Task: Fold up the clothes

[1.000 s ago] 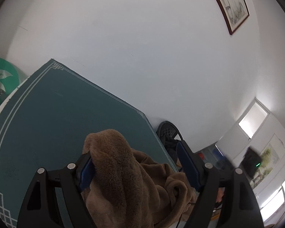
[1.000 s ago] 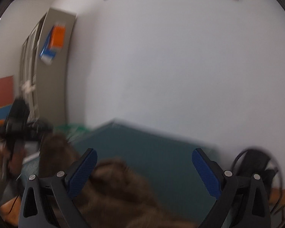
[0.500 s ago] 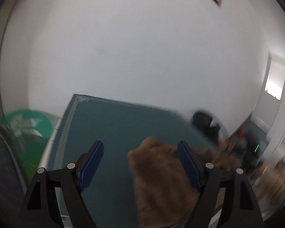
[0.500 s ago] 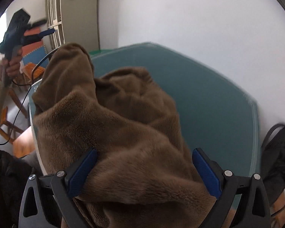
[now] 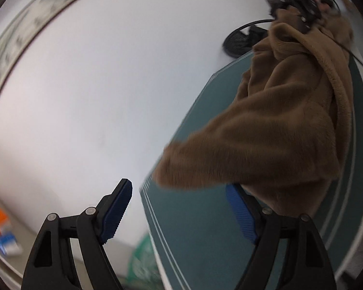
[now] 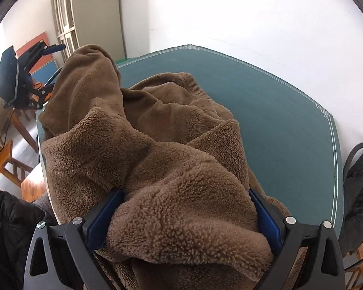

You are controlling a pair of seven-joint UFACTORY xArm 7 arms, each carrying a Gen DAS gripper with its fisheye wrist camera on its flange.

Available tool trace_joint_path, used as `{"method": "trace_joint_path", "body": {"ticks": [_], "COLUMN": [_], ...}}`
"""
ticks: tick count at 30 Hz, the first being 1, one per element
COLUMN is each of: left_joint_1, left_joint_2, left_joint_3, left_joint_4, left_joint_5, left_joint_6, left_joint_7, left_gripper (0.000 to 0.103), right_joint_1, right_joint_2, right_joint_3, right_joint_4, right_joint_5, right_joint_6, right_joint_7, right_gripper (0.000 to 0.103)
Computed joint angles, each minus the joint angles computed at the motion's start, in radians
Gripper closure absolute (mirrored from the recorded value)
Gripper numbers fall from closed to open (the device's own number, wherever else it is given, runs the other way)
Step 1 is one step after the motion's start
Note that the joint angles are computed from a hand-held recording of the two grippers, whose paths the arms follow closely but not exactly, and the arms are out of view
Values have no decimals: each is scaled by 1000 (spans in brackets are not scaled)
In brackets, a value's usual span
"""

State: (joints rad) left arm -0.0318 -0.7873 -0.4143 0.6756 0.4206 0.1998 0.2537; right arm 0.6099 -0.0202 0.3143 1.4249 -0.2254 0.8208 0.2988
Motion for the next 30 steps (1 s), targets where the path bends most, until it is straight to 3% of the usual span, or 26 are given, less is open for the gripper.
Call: {"method": "trace_joint_path", "body": {"ticks": [4,7,10,12,14,17,24,30], "left_joint_1": [39,-13,-139,-220,-260,-303,-359,-367], "left_joint_2": [72,130,186,223,243,250,246,265], "left_joint_3": [-36,-17,46,90,122,180,286,330], "left_joint_4": [36,64,109,163,215,278,343,371], "left_joint_5": [79,106,51,-25,-102,-228,-472,-624], "left_joint_6": [-85,-72,59,195,296,386,433,430], "left_joint_7": [90,202,307,359,359,330,281,216], "left_gripper": [20,20,22,44,69,78,81,81], "right_joint_1": [2,3,0,-3,-6,-5,20,-12], "right_joint_2": [-15,-28,-48,-64,-84,-116,-155,-177], "right_joint_3": [5,9,12,15,17,10,-13,35], "right_joint_4": [-20,-35,-58,-78,-102,-143,-176,-154], "right_joint_5": [-14,-14,-13,-13,2,81,320,194], "right_joint_6": [-14,-24,-47,-68,-94,-145,-160,-109], "right_joint_7": [33,42,55,65,65,11,-212,-149], "right_gripper": [2,7,16,24,27,29,28,28]}}
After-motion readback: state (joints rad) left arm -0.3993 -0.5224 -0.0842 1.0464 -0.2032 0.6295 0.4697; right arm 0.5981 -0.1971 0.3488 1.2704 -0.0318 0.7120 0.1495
